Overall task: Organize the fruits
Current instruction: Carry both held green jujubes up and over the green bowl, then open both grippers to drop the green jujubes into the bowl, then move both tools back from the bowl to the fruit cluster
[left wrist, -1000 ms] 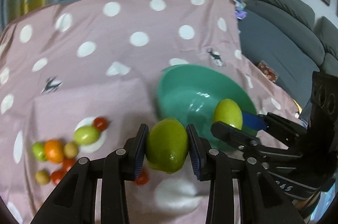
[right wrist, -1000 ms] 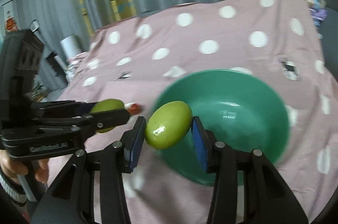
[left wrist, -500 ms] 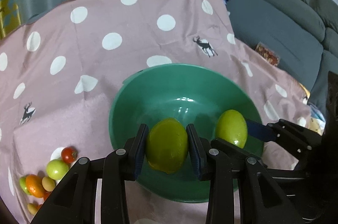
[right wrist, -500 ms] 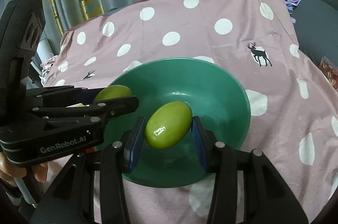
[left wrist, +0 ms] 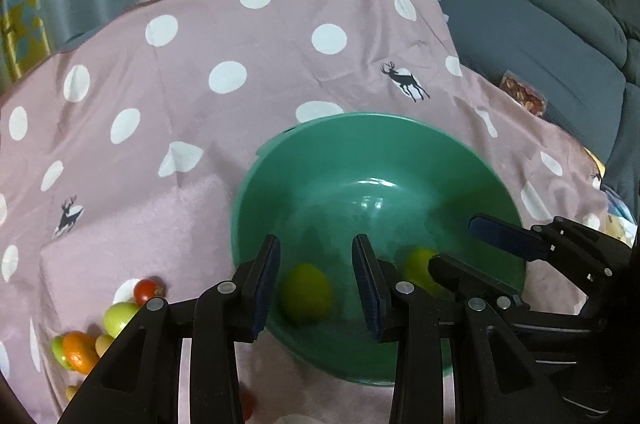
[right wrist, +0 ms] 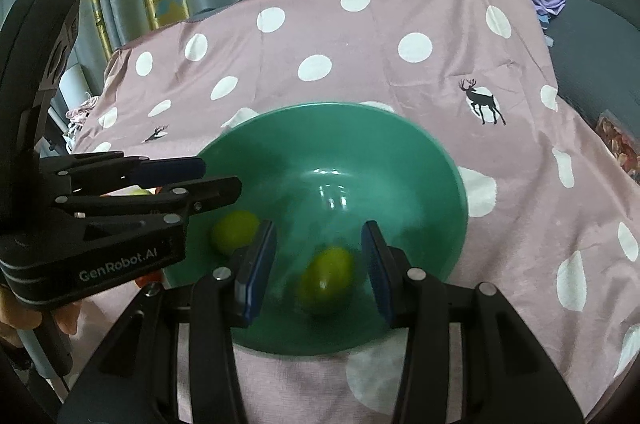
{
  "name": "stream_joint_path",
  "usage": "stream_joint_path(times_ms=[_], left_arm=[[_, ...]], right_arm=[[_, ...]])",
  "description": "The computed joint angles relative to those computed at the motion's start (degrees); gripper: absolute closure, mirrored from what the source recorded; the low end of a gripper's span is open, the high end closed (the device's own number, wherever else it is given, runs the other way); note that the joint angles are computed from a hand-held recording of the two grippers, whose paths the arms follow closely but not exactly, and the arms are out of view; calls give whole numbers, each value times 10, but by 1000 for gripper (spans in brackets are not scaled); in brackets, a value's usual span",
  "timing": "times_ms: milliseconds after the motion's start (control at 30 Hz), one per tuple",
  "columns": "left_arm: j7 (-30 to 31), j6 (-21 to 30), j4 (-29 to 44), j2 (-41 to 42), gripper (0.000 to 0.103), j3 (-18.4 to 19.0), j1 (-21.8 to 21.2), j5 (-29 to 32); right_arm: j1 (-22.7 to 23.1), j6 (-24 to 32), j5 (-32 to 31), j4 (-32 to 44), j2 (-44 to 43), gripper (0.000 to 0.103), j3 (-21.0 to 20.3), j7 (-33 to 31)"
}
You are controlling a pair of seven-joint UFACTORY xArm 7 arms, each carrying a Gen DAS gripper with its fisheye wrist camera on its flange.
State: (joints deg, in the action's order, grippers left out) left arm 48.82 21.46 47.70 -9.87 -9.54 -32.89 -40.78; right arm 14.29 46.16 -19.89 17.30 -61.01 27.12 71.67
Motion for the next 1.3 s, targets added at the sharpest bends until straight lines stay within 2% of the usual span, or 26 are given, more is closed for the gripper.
stream_joint_path(times_ms=[67, 233, 367, 433, 500, 567, 767, 867, 1000, 1167, 1300], left_arm=[[0, 2, 0, -3, 66, 2, 1, -2], [-3, 1, -8, -16, 43, 13, 7, -14], [-6, 8, -16, -30, 41, 26, 14, -29], [-13, 11, -20, -36, 31, 32, 20, -30], [-17, 12, -26, -45, 27, 38, 25, -33], [-21, 13, -34, -52, 25, 44, 29, -35], [-36, 13, -67, -80, 23, 57, 42, -23], [-44, 14, -87, -93, 17, 68, 48, -12], [-49, 17, -112, -113, 15, 88, 58, -6], [-56, 15, -150, -144, 15, 109, 78, 17], [-63, 11, -178, -162, 15, 123, 100, 51]], right_arm=[[0, 4, 0, 1, 0, 58, 1, 1], [-3, 6, -4, 6, -2, 51, 7, 7], [-5, 5, -8, 8, -1, 46, 10, 10], [-6, 5, -10, 10, 1, 43, 13, 13], [-7, 4, -12, 12, 2, 38, 17, 18], [-7, 4, -15, 14, 2, 34, 20, 21], [-6, 0, -22, 21, 6, 33, 27, 27], [-10, -1, -28, 29, 12, 26, 38, 33], [-13, -3, -40, 42, 19, 26, 50, 37], [-10, -57, -50, 38, 20, 24, 47, 43], [-8, -164, -48, 34, 50, 21, 37, 32]])
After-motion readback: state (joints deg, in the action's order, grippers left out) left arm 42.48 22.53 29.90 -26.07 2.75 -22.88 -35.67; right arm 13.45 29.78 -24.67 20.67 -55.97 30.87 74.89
